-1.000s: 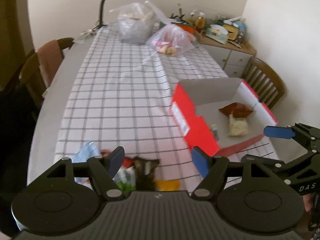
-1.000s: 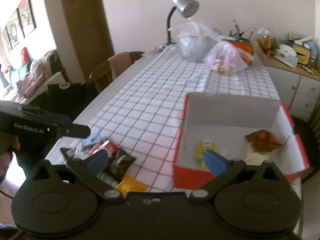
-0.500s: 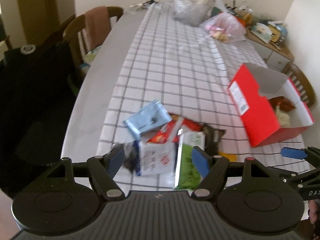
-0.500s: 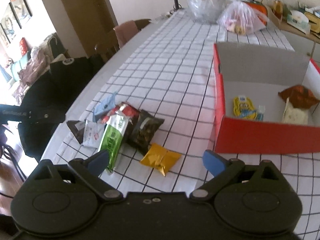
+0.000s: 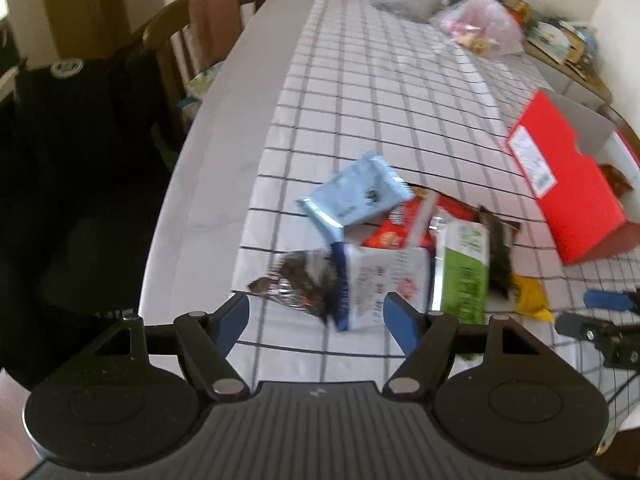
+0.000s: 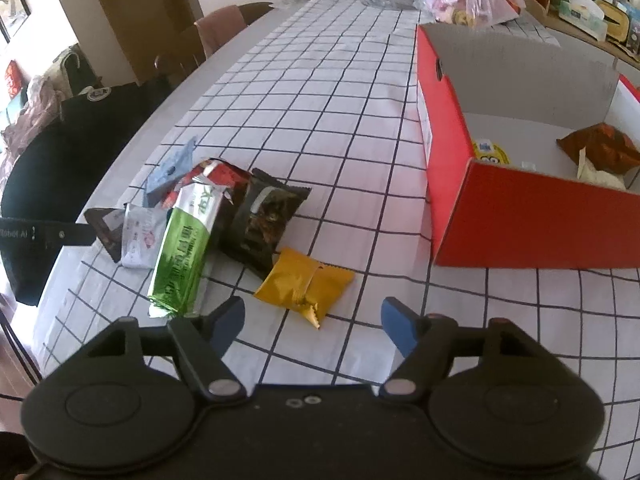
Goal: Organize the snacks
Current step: 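Move both tools back toward the remaining snack pile, then grasp the dark brown wrapper with the left tool while the right tool grasps the gold foil packet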
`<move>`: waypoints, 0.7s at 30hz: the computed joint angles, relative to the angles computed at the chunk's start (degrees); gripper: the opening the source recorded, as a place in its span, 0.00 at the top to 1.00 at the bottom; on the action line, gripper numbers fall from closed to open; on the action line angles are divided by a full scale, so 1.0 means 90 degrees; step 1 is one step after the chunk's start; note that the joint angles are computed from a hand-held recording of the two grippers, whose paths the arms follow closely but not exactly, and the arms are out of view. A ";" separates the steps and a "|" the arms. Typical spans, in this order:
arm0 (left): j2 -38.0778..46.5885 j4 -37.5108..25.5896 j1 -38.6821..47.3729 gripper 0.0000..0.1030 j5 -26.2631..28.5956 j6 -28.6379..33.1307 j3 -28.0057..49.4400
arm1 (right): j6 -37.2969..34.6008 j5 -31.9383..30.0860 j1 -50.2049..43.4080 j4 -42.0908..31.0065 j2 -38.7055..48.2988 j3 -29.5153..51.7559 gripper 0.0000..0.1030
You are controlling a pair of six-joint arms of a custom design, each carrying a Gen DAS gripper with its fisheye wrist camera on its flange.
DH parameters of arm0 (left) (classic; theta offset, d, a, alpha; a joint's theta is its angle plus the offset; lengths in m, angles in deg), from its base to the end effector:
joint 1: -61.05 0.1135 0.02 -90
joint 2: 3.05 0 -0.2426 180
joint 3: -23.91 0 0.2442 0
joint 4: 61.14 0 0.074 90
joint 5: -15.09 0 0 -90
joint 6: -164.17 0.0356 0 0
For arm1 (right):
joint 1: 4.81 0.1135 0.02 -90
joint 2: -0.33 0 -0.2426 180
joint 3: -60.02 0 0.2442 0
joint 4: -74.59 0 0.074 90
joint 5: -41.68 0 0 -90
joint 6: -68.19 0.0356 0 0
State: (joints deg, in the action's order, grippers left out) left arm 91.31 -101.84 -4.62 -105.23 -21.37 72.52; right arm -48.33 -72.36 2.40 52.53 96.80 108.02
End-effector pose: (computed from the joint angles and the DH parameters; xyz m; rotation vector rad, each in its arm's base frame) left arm 0.1051 -0.1888 0.0759 -0.6937 2.5157 0.0356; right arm 0.2410 0.0451 0.0713 -0.8772 2.5537 0.4888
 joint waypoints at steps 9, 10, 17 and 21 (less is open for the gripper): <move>-0.0056 0.0982 0.0633 0.31 0.0291 0.0351 -0.0685 | 0.0623 0.0375 0.0545 0.0432 0.0549 0.0223 0.29; -0.0012 0.1108 0.0713 0.32 0.0359 0.0424 -0.0722 | 0.0659 0.0413 0.0609 0.0473 0.0581 0.0229 0.29; 0.0087 0.1953 0.1183 0.36 0.0728 0.0872 -0.0997 | 0.0896 0.0705 0.0960 0.0665 0.0825 0.0297 0.31; 0.0048 0.2354 0.1451 0.36 0.0911 0.0968 -0.1226 | 0.1027 0.0768 0.1059 0.0684 0.0951 0.0379 0.37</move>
